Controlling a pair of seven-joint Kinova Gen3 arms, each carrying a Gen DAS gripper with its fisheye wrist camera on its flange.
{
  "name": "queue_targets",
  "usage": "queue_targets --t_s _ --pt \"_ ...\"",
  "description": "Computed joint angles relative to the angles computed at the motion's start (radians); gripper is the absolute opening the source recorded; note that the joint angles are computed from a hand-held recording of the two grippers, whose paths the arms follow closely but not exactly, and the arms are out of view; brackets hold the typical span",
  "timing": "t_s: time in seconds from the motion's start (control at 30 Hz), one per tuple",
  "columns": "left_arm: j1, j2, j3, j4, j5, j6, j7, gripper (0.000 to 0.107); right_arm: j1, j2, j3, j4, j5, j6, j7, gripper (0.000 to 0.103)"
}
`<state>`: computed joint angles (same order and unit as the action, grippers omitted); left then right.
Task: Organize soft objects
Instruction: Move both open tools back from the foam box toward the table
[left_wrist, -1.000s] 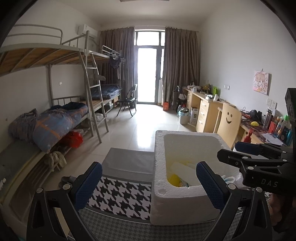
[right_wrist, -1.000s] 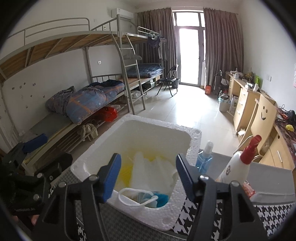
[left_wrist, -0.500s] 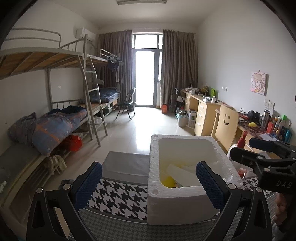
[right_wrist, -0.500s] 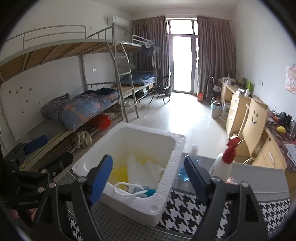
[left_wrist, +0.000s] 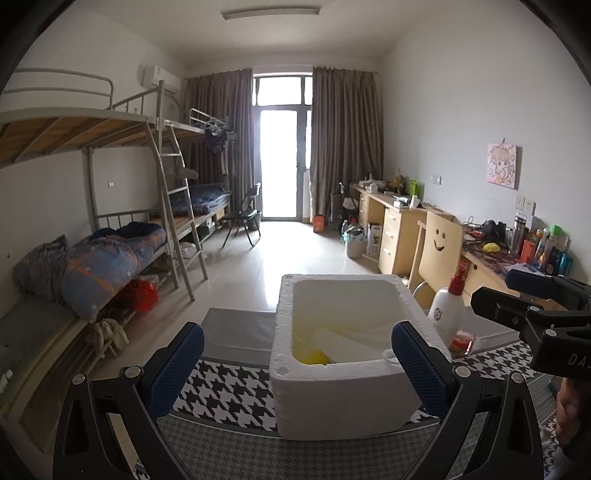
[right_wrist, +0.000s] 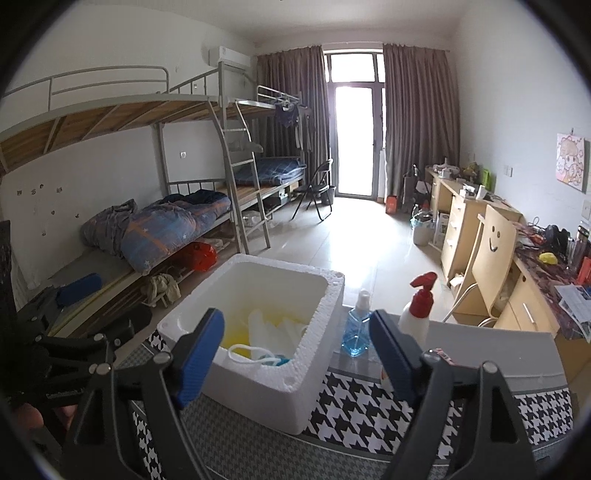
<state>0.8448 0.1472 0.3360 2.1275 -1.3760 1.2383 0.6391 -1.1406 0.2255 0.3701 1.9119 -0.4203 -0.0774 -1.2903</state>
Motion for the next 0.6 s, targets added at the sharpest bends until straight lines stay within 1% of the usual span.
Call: queue_targets --t_s 0.03,0.07,0.13,0.23,0.27,0.37,0.43,0.53,0.6 --pt "0.006 0.002 0.004 -0.003 0.001 0.007 -0.003 0.102 -0.014 -0.004 0.010 0.010 -0.012 -0.011 0.009 0.084" --pt "0.010 0.003 0.006 -0.005 0.001 0.012 -0.003 0.102 -0.010 -0.009 0.004 0.017 -0.008 -0.015 0.005 0.084" --pt "0.017 0.001 0.008 -0.009 0.003 0.018 -0.007 0.102 0.019 -0.025 -0.032 0.042 -0.017 -0.035 0.019 0.084" --pt "0.034 0.001 0.016 -0.010 -0.001 0.039 0.005 0.102 0.017 -0.043 -0.037 0.064 -0.061 -0.055 0.066 0.084" --pt "0.039 0.002 0.019 -0.012 -0.001 0.043 0.002 0.102 0.038 -0.051 -0.059 0.073 -0.058 -0.061 0.067 0.084" --pt "0.053 0.006 0.024 -0.017 -0.002 0.057 0.002 0.102 0.050 -0.071 -0.082 0.104 -0.101 -0.092 0.108 0.084" --pt "0.064 0.008 0.028 -0.019 -0.003 0.063 0.006 0.102 0.095 -0.086 -0.129 0.124 -0.096 -0.105 0.106 0.084" --pt "0.078 0.013 0.031 -0.024 -0.006 0.073 0.005 0.102 0.125 -0.105 -0.166 0.152 -0.122 -0.131 0.131 0.084" --pt "0.087 0.013 0.032 -0.022 -0.011 0.077 0.012 0.102 0.156 -0.117 -0.200 0.170 -0.125 -0.146 0.127 0.085"
